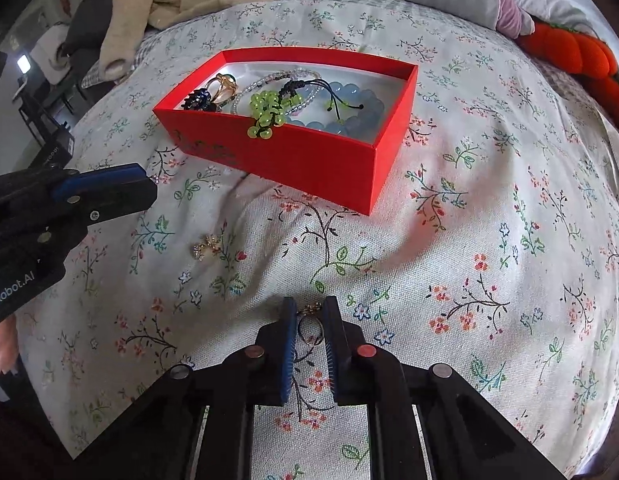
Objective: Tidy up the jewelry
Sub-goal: 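Carry both pieces to the red box and open the left gripper over it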
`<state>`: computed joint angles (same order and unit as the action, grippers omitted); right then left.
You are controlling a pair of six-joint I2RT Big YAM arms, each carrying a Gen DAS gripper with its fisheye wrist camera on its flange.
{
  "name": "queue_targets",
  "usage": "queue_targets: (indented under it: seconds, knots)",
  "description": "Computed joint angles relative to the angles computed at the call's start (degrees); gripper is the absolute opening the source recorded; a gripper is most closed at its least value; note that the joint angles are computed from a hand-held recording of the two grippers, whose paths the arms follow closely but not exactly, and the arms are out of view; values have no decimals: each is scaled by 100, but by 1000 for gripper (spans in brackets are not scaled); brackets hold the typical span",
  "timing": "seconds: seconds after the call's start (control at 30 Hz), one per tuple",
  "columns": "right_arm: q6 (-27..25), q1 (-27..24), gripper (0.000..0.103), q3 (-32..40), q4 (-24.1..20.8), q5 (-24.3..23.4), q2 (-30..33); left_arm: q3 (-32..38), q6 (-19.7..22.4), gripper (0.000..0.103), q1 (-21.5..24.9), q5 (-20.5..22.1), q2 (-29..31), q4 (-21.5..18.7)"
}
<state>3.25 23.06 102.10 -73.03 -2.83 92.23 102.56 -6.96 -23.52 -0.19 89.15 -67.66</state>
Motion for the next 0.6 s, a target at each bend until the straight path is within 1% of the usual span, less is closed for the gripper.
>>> queue_targets:
  seconds: [0.07, 0.23, 0.43, 0.6]
  knots:
    - [2, -3, 13, 18, 2, 27, -27, 11, -18, 17, 0, -21, -3, 17]
    - [82, -91, 13, 143, 97, -108, -145, 67, -64, 17, 23, -68, -7, 76]
    - [402, -221, 13, 412, 320, -257, -197, 258, -248, 16, 73, -80, 40, 206]
    - [623, -222, 13, 607, 465, -287, -121, 417, -383, 16, 62, -125, 172, 344]
